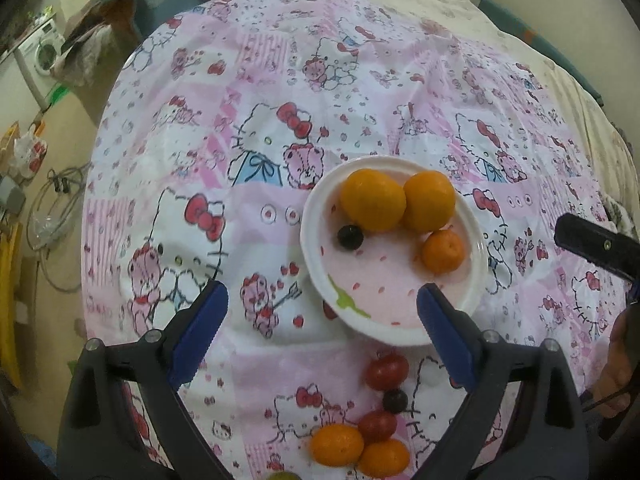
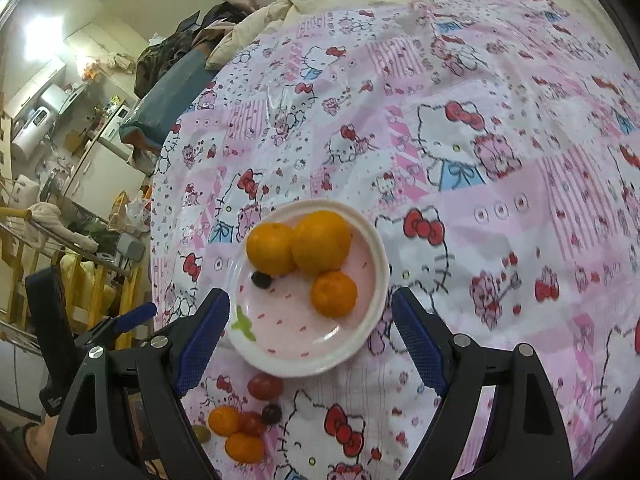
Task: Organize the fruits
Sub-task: 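Lift both grippers off the plate toward the loose fruit row, then grasp the small dark plum beside the tomatoes with the right gripper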
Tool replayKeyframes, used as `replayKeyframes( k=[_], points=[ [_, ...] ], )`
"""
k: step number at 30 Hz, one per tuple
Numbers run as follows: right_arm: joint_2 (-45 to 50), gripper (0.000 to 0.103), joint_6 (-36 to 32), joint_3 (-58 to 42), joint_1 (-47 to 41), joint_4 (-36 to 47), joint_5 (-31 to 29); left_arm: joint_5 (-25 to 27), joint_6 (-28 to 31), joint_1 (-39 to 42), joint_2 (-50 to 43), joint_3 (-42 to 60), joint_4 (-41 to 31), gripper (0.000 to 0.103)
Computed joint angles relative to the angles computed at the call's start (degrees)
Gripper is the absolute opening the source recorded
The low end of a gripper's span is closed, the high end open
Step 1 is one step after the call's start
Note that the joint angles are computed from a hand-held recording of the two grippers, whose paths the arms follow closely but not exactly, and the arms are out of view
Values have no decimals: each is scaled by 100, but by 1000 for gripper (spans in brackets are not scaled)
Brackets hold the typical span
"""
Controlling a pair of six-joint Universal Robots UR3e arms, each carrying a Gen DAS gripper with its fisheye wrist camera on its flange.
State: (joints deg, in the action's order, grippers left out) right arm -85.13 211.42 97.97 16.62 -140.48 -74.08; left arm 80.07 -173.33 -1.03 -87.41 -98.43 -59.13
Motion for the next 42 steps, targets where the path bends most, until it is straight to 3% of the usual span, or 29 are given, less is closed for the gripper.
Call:
replayKeyframes(
  k=[22,28,34,37,38,42],
  points=[
    [-1619,86,545,1861,200,-140,-76,-133,308,613,2066,-1331,-963,94],
    [-1443,86,550,1973,284,-202,21,46,188,606,2096,-1454,-843,94],
    [-792,86,582,1874,393,-498,492,91,100,634,1951,-1466,-908,94],
    [-161,75,560,1638,482,-675,1053,78,63,680,1920,-1453,-981,94],
    [90,66,554,1476,571,-689,1186,70,65,716,1915,-1436,-1016,94],
    [929,45,545,685,989,-531,1188,13,98,889,1982,-1440,-1101,94]
  ],
)
